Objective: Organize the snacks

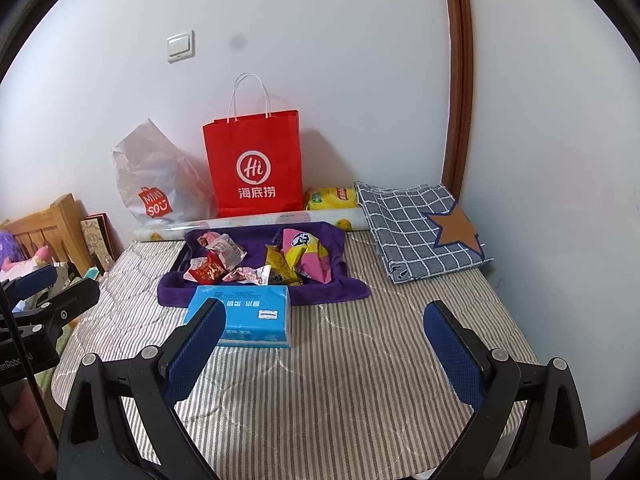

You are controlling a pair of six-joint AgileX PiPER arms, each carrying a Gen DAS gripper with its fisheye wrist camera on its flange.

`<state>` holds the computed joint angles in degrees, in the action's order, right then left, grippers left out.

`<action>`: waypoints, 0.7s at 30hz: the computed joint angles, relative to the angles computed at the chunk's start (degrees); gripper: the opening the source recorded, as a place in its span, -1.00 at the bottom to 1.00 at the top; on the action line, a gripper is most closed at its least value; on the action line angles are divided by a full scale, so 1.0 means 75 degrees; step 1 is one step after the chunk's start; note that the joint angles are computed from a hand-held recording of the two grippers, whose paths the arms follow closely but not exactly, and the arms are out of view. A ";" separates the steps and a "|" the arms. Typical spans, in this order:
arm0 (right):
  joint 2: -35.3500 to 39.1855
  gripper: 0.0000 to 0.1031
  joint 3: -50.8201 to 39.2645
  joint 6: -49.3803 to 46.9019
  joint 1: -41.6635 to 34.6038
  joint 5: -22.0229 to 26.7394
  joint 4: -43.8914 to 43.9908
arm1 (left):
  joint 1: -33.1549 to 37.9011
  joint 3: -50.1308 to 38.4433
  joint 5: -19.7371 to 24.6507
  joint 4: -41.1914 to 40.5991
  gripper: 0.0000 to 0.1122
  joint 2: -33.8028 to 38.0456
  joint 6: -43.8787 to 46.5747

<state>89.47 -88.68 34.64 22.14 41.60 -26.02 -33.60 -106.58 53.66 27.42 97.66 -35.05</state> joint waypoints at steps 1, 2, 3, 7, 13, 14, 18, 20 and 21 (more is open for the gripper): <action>-0.0004 0.91 0.0008 -0.0005 -0.0004 -0.0006 0.0020 | -0.0002 0.0000 0.0009 0.0002 0.75 -0.0004 0.0018; -0.0009 0.91 0.0022 0.0003 -0.0006 -0.0016 0.0017 | -0.0006 0.0001 0.0019 0.0013 0.75 -0.0011 0.0023; -0.0011 0.91 0.0033 0.0023 0.0003 -0.0020 0.0000 | -0.0008 0.0018 0.0008 0.0025 0.75 -0.0023 0.0009; -0.0017 0.91 0.0028 0.0044 0.0011 0.0029 -0.0020 | 0.0002 -0.0032 0.0024 -0.0026 0.75 0.0004 0.0032; -0.0078 0.91 0.0074 0.0042 -0.0005 0.0017 0.0009 | 0.0000 -0.0054 0.0038 -0.0012 0.75 0.0022 0.0020; -0.0079 0.91 0.0061 0.0047 0.0003 0.0031 -0.0014 | 0.0009 -0.0063 0.0040 -0.0045 0.75 0.0026 0.0043; -0.0104 0.91 0.0068 0.0008 -0.0019 0.0002 0.0058 | -0.0011 -0.0102 0.0081 -0.0011 0.75 0.0043 0.0065; -0.0091 0.91 0.0052 0.0013 -0.0004 0.0023 0.0019 | -0.0021 -0.0069 0.0053 0.0035 0.75 0.0021 0.0011; -0.0076 0.91 0.0030 0.0011 0.0005 0.0044 0.0010 | -0.0017 -0.0065 0.0048 0.0019 0.75 0.0016 0.0007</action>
